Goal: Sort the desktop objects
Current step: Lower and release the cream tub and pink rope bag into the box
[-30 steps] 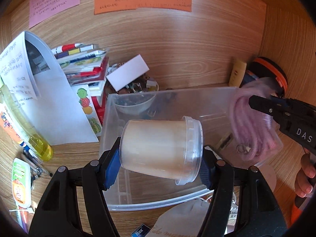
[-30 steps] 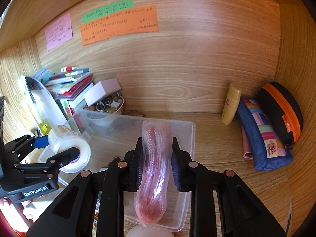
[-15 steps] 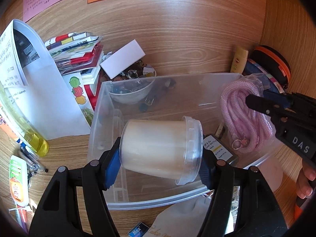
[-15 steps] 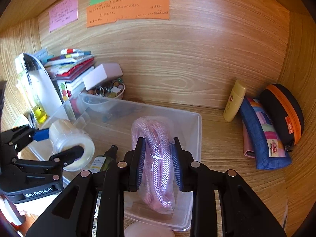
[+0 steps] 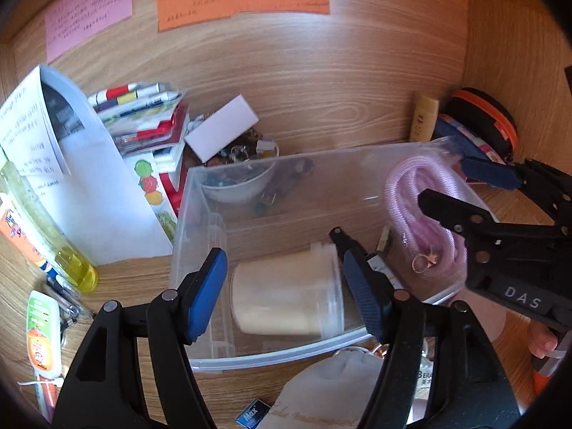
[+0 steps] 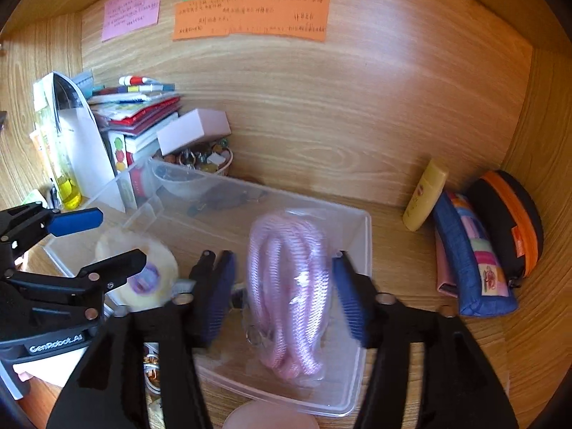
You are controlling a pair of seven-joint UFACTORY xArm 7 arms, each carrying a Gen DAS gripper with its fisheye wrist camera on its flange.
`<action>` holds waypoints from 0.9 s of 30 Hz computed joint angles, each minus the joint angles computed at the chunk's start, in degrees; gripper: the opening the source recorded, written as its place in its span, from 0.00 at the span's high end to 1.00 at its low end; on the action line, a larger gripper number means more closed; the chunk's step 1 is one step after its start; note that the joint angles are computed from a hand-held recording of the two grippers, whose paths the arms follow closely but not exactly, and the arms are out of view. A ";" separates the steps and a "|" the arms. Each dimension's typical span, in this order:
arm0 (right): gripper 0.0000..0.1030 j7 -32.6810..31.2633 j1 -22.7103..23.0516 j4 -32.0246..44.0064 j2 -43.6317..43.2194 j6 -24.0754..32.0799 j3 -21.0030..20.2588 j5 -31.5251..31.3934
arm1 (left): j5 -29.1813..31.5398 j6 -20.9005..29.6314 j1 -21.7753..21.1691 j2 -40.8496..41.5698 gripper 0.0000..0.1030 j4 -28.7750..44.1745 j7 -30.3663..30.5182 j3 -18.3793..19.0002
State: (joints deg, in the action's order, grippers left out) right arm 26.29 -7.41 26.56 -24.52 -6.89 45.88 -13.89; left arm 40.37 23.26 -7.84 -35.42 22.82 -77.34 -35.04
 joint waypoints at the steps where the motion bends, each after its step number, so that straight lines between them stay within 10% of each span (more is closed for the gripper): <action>1: 0.38 0.08 -0.01 -0.15 -0.22 -0.35 0.05 0.01 | 0.25 1.09 -0.01 -0.26 0.34 0.39 -0.06 -0.76; 27: 0.20 -3.66 16.11 -5.01 -6.84 1.61 -13.56 3.97 | -7.60 6.66 -7.39 -14.03 0.19 -3.87 4.19 0.83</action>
State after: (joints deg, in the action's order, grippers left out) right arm 22.63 8.70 21.54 -31.36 -5.28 32.32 -9.92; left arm 32.77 29.92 -15.23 -49.45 18.95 -73.15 -34.21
